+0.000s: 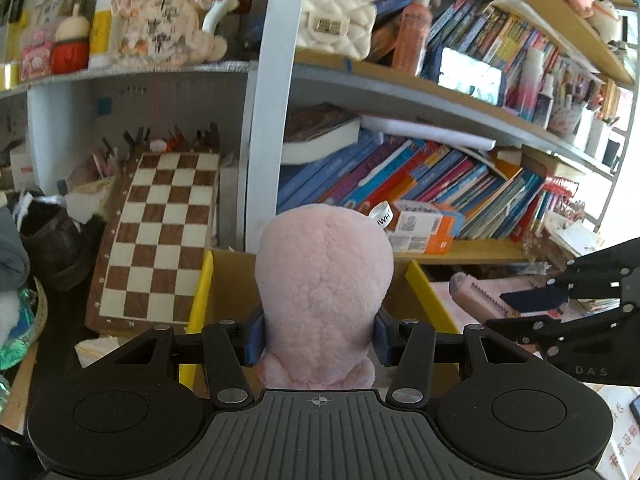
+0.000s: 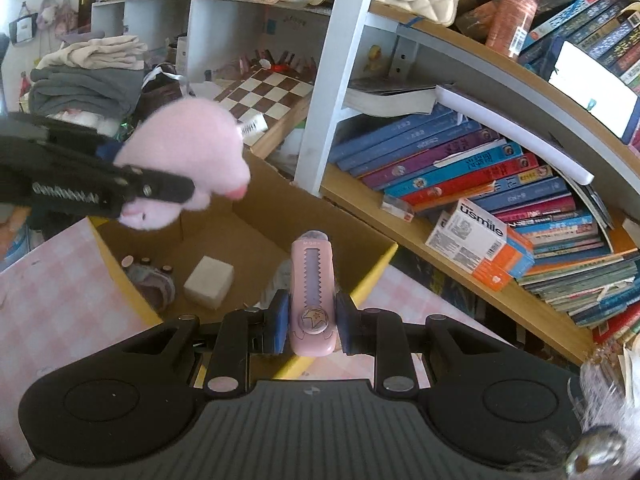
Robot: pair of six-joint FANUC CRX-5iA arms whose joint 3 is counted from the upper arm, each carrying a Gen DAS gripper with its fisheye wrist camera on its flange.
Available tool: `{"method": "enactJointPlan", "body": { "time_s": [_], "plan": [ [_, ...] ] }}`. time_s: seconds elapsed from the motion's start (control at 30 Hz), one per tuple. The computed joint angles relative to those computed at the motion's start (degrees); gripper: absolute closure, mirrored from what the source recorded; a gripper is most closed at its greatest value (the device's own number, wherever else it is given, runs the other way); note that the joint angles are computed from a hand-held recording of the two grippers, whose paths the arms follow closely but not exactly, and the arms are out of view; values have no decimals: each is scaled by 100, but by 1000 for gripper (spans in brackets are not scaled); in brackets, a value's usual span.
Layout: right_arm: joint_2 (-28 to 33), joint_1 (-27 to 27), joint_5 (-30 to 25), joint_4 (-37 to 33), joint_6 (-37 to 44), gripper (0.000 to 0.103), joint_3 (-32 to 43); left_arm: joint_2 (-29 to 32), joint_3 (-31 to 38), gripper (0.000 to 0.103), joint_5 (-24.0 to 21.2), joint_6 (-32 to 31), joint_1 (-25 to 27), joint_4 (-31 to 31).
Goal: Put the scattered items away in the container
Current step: 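Carry the pink plush pig and pink stapler over the yellow box, then lower the plush pig into the box with the left tool while the right tool lowers the stapler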
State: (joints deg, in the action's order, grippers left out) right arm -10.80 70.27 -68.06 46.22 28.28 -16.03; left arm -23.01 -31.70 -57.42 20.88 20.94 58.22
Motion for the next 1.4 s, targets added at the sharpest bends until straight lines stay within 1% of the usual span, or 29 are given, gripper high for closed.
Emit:
{"method": "enactJointPlan", "body": {
  "time_s": [0.37,0.67,0.83,1.0,1.1,1.3,1.37,1.4],
  "plan": [
    [451,-604,573,-386,622,80,350,576,286,53,385,196,-381,-412],
    [848,-1012,877,-775,1232,80,706,860,446,53,533,527,-432,-859],
    [1070,-1209,986,-1002,1552,80,948,994,544,53,544,757,-435,-1042],
    [1304,-1350,1072,-1173,1925,80,1170,1032,566,51,613,759,-466,-1047],
    [1428,-1416,1106,-1272,2108,80,1285,1041,586,48,689,761,-514,-1107],
    [1608,-1526,1110,-1477,2363,80,1472,1016,574,46,823,626,-603,-1211],
    [1663,-1559,1101,-1548,2449,80,1532,1006,592,41,848,689,-621,-1279],
    [1690,-1574,1097,-1578,2491,80,1561,996,588,38,870,704,-627,-1285]
  ]
}}
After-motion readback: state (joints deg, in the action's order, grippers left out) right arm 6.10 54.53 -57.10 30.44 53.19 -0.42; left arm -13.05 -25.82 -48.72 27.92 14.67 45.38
